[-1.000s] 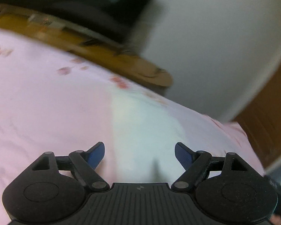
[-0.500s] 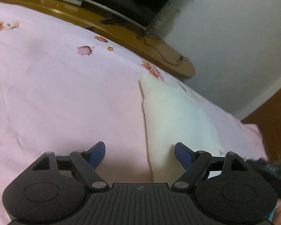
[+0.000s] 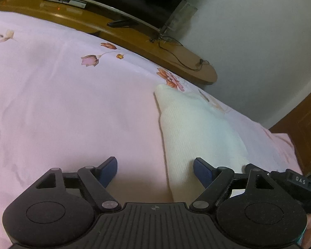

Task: Fold small clothes
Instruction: 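Pinch the folded sweater edge with the right tool and press it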

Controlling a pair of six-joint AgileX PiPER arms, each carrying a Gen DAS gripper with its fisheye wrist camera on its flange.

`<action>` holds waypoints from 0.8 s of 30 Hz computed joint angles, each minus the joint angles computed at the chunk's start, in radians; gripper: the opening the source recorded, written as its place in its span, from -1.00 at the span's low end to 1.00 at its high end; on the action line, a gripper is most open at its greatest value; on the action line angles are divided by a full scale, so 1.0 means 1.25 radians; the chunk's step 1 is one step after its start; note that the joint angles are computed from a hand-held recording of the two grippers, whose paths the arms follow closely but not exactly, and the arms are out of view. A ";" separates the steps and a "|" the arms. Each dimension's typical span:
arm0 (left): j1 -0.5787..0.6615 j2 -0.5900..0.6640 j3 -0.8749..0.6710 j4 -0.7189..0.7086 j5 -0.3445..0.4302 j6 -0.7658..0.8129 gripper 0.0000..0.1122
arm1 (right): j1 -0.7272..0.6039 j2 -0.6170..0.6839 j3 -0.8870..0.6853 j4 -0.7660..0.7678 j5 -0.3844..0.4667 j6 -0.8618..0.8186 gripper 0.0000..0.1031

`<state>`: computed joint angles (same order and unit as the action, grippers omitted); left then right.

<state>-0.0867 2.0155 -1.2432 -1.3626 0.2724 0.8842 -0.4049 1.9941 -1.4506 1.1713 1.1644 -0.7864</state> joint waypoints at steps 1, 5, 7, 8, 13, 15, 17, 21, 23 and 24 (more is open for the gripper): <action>-0.004 0.002 -0.009 0.047 -0.004 -0.041 0.44 | 0.000 0.005 -0.006 -0.003 0.005 0.004 -0.25; -0.023 0.014 -0.055 0.273 -0.012 -0.252 0.44 | 0.018 -0.074 0.048 -0.062 -0.069 -0.035 -0.81; -0.026 0.014 -0.068 0.321 -0.005 -0.304 0.44 | 0.029 -0.139 0.105 -0.050 -0.123 -0.075 -0.81; -0.025 0.014 -0.072 0.317 0.002 -0.300 0.44 | 0.035 -0.167 0.126 -0.042 -0.143 -0.081 -0.82; -0.041 0.022 -0.089 0.365 0.012 -0.331 0.44 | 0.008 -0.287 0.205 -0.048 -0.149 -0.055 -0.82; -0.052 0.027 -0.097 0.402 0.009 -0.355 0.45 | -0.001 -0.307 0.239 -0.078 -0.168 -0.019 -0.82; -0.062 0.029 -0.107 0.467 0.008 -0.411 0.45 | -0.003 -0.281 0.251 -0.122 -0.199 -0.002 -0.81; -0.048 0.021 -0.107 0.439 0.022 -0.369 0.44 | -0.045 -0.246 0.257 -0.026 -0.162 -0.058 -0.59; -0.040 0.020 -0.105 0.425 0.021 -0.352 0.44 | -0.053 -0.259 0.260 -0.005 -0.174 -0.086 -0.27; -0.037 0.024 -0.109 0.427 0.027 -0.355 0.44 | -0.054 -0.249 0.247 -0.003 -0.172 -0.082 -0.23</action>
